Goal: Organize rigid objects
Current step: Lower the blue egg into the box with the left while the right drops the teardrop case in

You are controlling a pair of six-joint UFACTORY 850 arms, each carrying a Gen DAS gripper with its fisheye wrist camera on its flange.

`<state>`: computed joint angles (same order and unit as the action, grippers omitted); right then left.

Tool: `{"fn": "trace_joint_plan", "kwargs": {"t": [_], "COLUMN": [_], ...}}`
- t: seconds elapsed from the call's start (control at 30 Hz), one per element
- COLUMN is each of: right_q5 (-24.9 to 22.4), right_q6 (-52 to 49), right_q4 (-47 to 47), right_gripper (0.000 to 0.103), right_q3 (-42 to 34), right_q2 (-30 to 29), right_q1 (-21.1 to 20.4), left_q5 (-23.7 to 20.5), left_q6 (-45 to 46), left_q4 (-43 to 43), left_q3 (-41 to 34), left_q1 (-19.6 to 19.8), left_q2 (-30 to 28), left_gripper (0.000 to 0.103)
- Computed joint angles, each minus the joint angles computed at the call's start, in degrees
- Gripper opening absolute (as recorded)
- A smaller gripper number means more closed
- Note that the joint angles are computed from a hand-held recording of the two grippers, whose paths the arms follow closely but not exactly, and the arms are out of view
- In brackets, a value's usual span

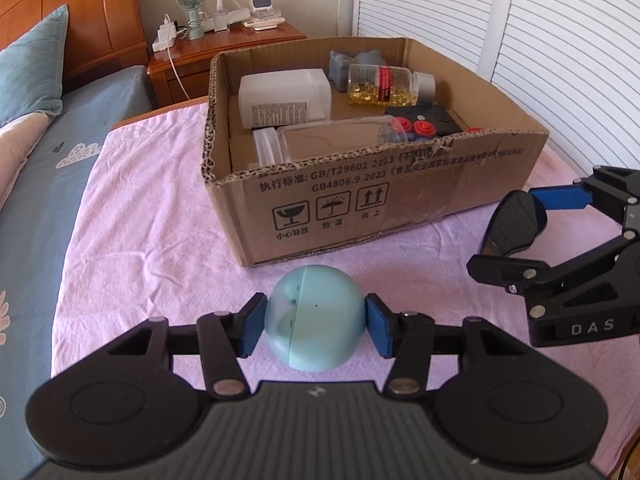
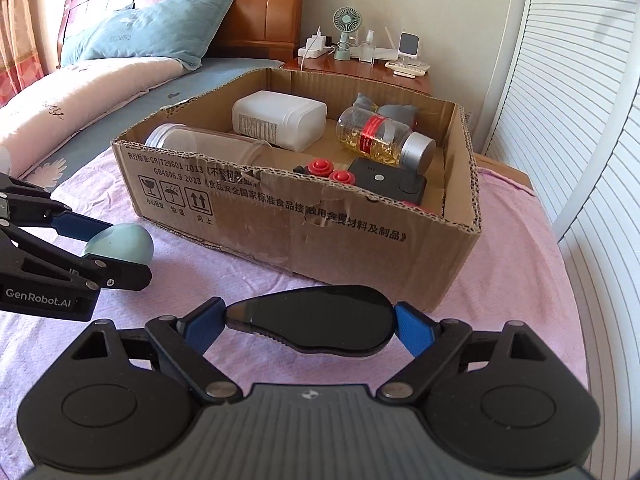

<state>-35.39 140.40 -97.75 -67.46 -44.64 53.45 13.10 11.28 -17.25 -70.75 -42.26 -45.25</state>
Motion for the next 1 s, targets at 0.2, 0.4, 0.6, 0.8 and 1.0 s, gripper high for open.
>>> {"fn": "trace_joint_plan", "kwargs": {"t": [0.2, 0.4, 0.6, 0.8, 1.0], "right_q5": [-2.14, -5.76, -5.73, -2.34, -0.99], "right_q6": [2.94, 3.81, 3.99, 6.55, 7.28], "right_q4": [-2.99, -5.37, -6.54, -8.17, -9.7], "right_gripper": [0.093, 0.093, 0.093, 0.093, 0.093], "right_q3": [3.9, 6.16, 5.22, 3.64, 2.15], "right_q2": [4.6, 8.45, 8.54, 7.17, 6.16], "right_q1": [1.03, 1.12, -1.45, -4.13, -5.64], "left_q5": [-1.55, -0.58, -2.75, -6.3, 1.2], "left_q6": [-20.43, -17.89, -7.69, 11.28, 1.75], "left_q4": [23.49, 22.41, 11.39, -9.1, -1.56], "left_q3": [2.07, -0.13, -10.05, -17.55, -13.09], "left_q1": [0.97, 1.27, 1.67, 2.16, 2.27], "left_q2": [4.0, 5.86, 0.4, -5.39, -3.54], "left_gripper": [0.052, 0.052, 0.052, 0.052, 0.097]}}
